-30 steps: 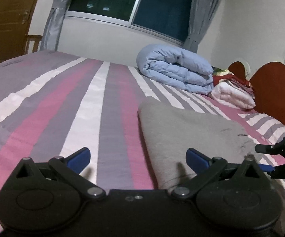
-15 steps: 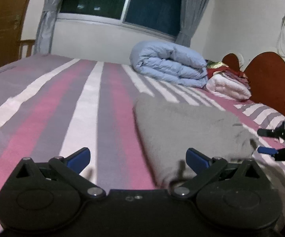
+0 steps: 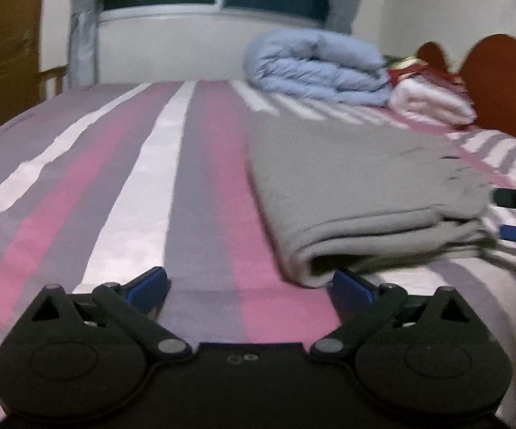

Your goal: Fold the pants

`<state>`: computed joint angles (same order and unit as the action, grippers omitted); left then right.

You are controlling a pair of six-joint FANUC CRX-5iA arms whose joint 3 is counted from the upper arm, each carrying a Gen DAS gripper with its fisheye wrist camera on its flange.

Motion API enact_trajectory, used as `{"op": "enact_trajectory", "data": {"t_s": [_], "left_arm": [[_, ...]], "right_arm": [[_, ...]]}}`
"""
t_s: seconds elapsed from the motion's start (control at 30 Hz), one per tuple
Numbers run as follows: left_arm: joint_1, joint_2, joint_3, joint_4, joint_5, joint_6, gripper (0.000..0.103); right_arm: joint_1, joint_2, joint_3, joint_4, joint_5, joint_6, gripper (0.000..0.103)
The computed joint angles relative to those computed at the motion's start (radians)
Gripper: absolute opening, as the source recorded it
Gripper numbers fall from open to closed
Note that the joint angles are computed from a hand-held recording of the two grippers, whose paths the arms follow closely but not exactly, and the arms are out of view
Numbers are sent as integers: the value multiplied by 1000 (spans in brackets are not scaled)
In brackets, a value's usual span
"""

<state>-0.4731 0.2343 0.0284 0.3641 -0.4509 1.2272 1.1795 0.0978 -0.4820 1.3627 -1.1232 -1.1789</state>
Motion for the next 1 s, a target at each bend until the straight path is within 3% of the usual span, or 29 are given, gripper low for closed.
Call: {"op": "enact_trajectory", "data": {"t_s": [0.07,0.17,0.23,0.3,0.37,0.5,0.6,0.67,0.73,0.77,0.87,1.0], "left_arm": [[7,11,43,-110,-22,141,93],[15,-8,31,-152,-11,227,93],[2,-15,72,-297,-63,337,91],[27,-33,56,-300,-74,358,88],[78,-61,-40,-94,10,284,90],[92,-61,-173,430,130,-94,93],[68,-1,-154,823,36,-390,92],[59,71,-103,1021,-81,-550,87],[64,155,-9,1010,-172,-536,77],[79,195,58,926,-219,-469,72],[101,284,201,776,-317,-352,71],[110,364,296,730,-396,-288,71]], "right_arm": [[-4,2,-3,9,1,-10,79],[-6,2,-9,12,8,-8,79],[-5,-6,-20,10,4,-20,79],[-2,-21,-39,11,-3,-46,79],[-2,-37,-59,23,-15,-77,79],[-21,-73,-95,54,-14,-103,79],[-80,-116,-142,129,56,-154,79],[-146,-148,-172,192,156,-186,79],[-207,-168,-189,236,244,-210,79],[-235,-176,-191,242,294,-201,79],[-303,-184,-189,248,421,-147,79],[-356,-186,-200,289,483,-189,79]]}}
